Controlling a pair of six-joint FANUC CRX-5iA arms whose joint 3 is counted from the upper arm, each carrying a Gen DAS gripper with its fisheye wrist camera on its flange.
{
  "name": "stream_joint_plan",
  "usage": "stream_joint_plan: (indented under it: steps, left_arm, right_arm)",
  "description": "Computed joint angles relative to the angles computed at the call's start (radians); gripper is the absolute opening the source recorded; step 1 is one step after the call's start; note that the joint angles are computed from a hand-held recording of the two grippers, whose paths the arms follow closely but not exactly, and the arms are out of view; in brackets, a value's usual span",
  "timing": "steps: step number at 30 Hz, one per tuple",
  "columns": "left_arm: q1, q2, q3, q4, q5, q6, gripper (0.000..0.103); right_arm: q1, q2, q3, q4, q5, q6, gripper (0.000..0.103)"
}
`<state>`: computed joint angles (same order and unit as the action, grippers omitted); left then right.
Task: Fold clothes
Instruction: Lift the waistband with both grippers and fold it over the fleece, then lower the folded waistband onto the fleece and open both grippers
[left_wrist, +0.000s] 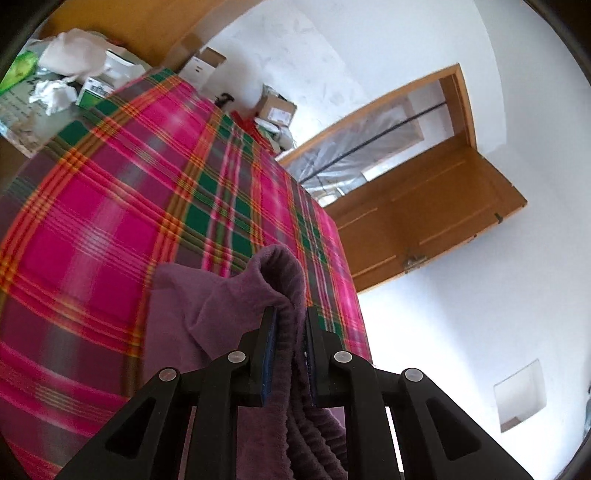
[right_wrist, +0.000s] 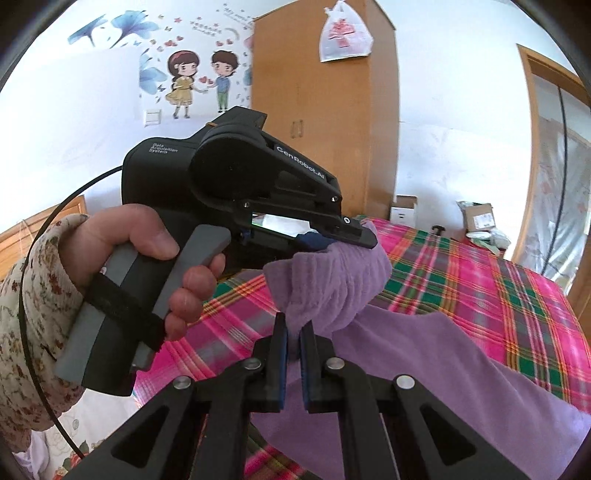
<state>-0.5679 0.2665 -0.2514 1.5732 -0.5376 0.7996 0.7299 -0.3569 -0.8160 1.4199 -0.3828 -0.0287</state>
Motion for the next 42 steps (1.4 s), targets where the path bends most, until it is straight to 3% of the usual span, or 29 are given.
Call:
stream_joint_plan:
  steps: [19, 27, 30, 32, 34, 37, 42]
  left_arm:
    - [-0.069, 0.166, 0.209, -0.16, -0.084, 0.143, 0.014]
    - [-0.076, 0.229, 0.274, -0.262, -0.11, 0.249, 0.015]
    - [-0.078, 0.247, 0.295, -0.295, -0.125, 0.274, 0.017]
    - [-0.08, 0.251, 0.311, -0.336, -0.125, 0.291, 0.029]
    - [-0.082, 0.25, 0.318, -0.362, -0.12, 0.304, 0.032]
    - [-0.084, 0.237, 0.286, -0.328, -0.1, 0.294, 0.042]
    - [-0.095, 0.19, 0.207, -0.272, -0.038, 0.24, 0.042]
  right_arm:
    - [-0.026, -0.152, -0.112, -0.085, -0.107, -0.009, 0.006]
    - [-0.021, -0.175, -0.135, -0.196, -0.127, 0.043, 0.006]
    - [-0.021, -0.182, -0.144, -0.24, -0.131, 0.064, 0.006]
    - [-0.026, -0.19, -0.153, -0.257, -0.124, 0.072, 0.006]
    - [-0.027, -0.196, -0.158, -0.281, -0.118, 0.082, 0.007]
    - [-0.028, -0.2, -0.159, -0.336, -0.11, 0.109, 0.007]
    - [-0.041, -0.213, -0.172, -0.38, -0.089, 0.128, 0.008]
